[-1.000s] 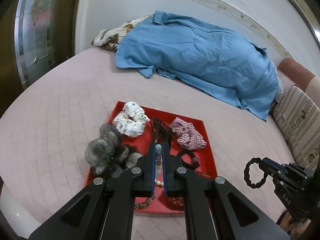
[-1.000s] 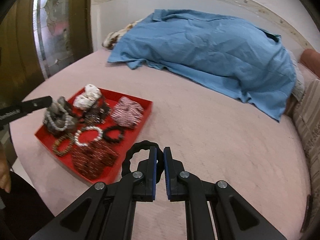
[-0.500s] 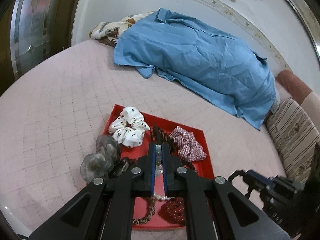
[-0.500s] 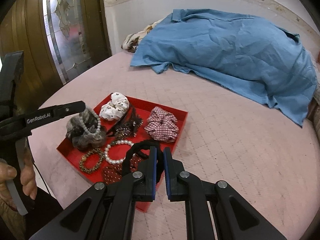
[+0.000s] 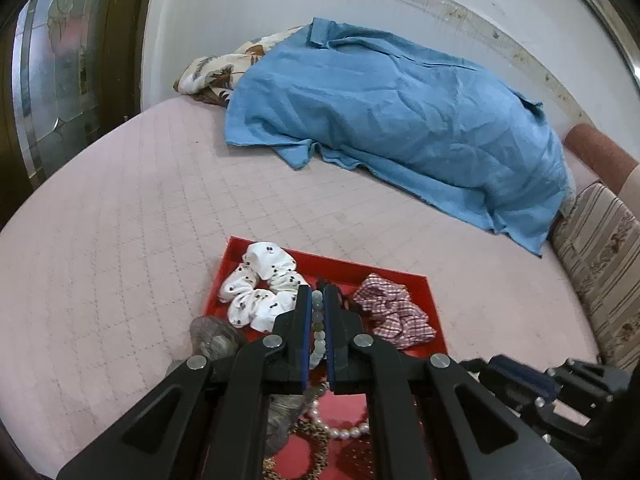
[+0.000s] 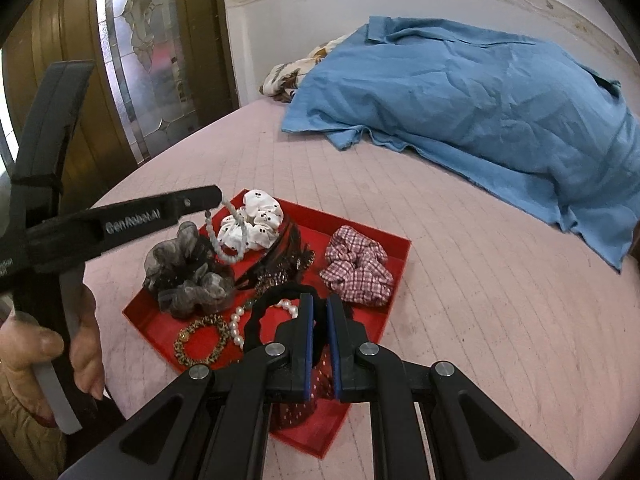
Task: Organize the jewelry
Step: 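Carry jade bracelet and black scrunchie over the red tray with both tools, then lower both items into the red tray and open both tools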
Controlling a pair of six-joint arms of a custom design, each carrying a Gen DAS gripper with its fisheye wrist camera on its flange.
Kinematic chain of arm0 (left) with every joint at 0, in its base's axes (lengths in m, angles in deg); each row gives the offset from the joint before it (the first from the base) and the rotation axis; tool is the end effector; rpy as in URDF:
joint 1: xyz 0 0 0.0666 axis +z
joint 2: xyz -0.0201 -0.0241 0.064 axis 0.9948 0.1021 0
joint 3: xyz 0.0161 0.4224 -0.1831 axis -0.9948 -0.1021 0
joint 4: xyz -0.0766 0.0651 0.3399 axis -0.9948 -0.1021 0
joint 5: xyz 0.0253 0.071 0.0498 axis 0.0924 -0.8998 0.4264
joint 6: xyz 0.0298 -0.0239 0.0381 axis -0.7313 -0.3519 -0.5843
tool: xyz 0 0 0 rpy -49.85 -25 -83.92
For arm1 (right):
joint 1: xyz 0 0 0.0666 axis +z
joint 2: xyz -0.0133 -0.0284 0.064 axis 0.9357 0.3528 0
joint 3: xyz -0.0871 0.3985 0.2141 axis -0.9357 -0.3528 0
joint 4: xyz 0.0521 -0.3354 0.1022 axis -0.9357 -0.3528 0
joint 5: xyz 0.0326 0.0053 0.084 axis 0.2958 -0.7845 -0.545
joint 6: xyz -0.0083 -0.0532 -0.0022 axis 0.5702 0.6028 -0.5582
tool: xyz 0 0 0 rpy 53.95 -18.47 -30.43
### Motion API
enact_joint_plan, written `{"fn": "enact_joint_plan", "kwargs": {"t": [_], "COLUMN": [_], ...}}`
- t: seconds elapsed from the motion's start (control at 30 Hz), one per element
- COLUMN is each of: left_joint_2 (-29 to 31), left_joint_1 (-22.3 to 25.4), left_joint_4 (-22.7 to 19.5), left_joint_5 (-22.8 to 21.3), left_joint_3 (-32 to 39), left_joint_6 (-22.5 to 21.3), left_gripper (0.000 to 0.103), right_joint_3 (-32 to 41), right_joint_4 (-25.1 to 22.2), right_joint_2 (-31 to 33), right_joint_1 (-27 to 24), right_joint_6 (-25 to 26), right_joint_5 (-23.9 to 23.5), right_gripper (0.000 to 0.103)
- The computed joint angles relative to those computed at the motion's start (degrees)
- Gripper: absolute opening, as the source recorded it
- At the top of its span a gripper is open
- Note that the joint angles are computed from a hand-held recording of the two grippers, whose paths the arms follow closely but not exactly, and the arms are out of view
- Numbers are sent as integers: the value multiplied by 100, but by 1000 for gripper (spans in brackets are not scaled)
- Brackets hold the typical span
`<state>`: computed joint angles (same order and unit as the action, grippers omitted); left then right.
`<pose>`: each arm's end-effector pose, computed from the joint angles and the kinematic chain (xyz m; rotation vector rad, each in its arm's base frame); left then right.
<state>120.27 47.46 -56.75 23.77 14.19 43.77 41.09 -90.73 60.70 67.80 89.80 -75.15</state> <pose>0.4043 -0.2823 0.4815 -0.3405 2.2769 -0.1677 0.4215 0.0042 0.4872 -0.6976 2.2956 0.3646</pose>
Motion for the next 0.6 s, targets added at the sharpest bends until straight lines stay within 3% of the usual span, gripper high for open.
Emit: {"fn": "enact_joint_plan", "kwargs": {"t": [0.37,0.6], "left_joint_2": [198,315], "left_joint_1": [4,69], "left_joint_4": [-298,-395], "left_joint_5": [-335,-244], "left_joint_3": [151,216], "left_joint_6": [-115,-162], "left_gripper": [5,5], "right_joint_3": [287,367], "right_joint_4": [143,158], "right_joint_2": [406,638], "right_joint_1": [283,402], "right_joint_6": [-144,-203], "right_joint_5": [354,557], "right_gripper": [9,9]}}
